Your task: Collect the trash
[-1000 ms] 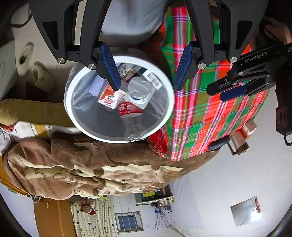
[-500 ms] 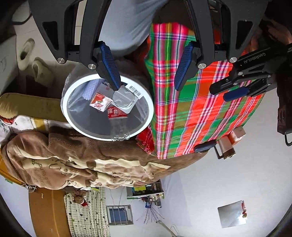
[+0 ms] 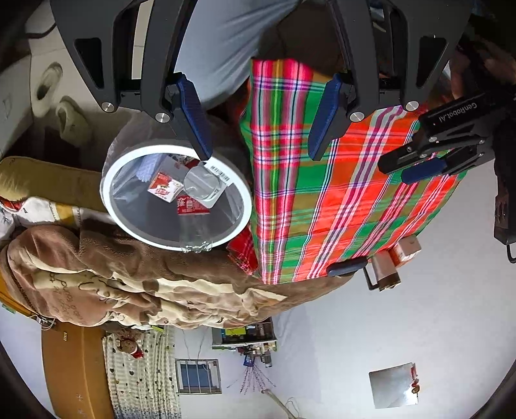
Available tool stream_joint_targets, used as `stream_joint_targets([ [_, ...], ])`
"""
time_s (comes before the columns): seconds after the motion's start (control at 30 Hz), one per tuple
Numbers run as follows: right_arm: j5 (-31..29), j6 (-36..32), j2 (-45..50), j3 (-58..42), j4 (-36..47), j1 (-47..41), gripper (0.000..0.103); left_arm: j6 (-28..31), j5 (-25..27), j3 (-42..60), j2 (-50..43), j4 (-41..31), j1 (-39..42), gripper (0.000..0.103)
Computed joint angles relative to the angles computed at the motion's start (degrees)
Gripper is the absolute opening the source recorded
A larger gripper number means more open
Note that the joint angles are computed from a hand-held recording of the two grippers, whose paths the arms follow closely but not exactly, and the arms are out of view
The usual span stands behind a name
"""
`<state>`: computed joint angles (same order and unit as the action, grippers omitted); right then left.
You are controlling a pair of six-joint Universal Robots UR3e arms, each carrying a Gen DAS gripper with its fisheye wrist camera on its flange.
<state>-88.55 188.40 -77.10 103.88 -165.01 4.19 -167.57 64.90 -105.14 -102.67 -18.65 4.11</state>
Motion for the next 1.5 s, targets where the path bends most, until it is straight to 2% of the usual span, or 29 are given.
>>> stream_joint_targets([
  [1.5,0.03,0.23,1.15,-0.63,0.14,1.38,0.062,-0.07,0.42,-4.46,3.15,1.03,2.07,0.056],
])
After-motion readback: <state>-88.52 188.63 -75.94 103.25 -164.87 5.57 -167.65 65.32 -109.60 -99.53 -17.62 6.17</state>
